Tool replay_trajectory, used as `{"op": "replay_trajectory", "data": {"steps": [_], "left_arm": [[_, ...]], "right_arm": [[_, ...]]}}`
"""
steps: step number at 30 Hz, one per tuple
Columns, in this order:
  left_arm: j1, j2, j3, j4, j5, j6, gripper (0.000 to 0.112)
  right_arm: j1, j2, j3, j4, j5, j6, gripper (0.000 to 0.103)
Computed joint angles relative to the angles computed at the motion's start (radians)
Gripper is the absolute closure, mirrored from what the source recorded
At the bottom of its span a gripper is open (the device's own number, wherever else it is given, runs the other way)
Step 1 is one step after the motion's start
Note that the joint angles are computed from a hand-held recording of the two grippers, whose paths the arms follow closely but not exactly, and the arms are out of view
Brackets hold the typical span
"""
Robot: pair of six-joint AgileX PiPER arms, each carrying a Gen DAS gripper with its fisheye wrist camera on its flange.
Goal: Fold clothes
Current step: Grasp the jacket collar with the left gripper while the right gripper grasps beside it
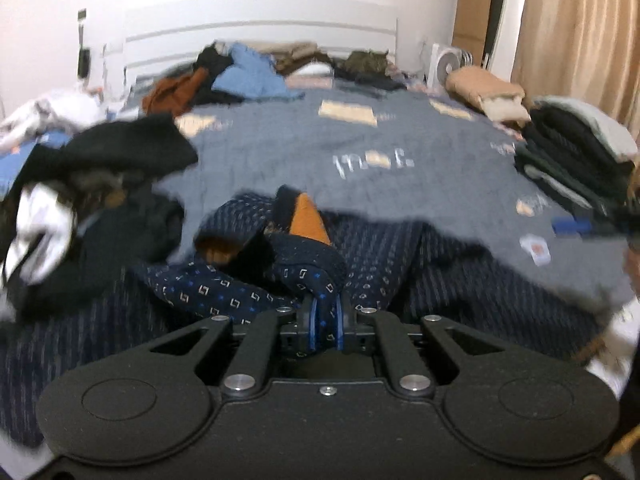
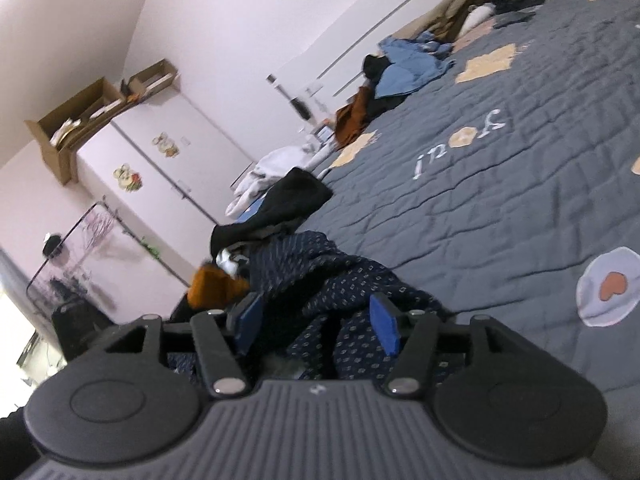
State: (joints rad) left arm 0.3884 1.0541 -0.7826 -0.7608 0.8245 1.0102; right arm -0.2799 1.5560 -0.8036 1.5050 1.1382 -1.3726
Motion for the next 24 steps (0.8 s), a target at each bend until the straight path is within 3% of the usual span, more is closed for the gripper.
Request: {"op": "replay_trajectory", "data": {"steps": [6,14,19,21,24], "left_arm": [[0.279,-0.094,0.15,-0.086,0.17,0.19,0.107],[0.512,-0.089,0.256,-0.227,0.276,0.365,0.109],[0.575,-0.101,0.274,-0.257,0.316,0.422,0.106],[0.582,-0.113,0.28,-0.255,0.313,0.431,0.083],[0.609,-0.126,0.306,-0.276,0.322,0.492,0.075]], "right_arm": [[0.141,-0.014,-0.115,-0.072,-0.061,0.031,0.035],[0.481,0.216,-0.633,-0.429,-0.164,0.211,0.029],[0.639,0.432,-0.999,-0.62,-0.106,0.301,0.029],[0.686,0.525,-1.154,-0.674,-0.051,0.324,0.029],[0.749,0.688,-1.425,-0.731,0.056,0.372,0.029]]}}
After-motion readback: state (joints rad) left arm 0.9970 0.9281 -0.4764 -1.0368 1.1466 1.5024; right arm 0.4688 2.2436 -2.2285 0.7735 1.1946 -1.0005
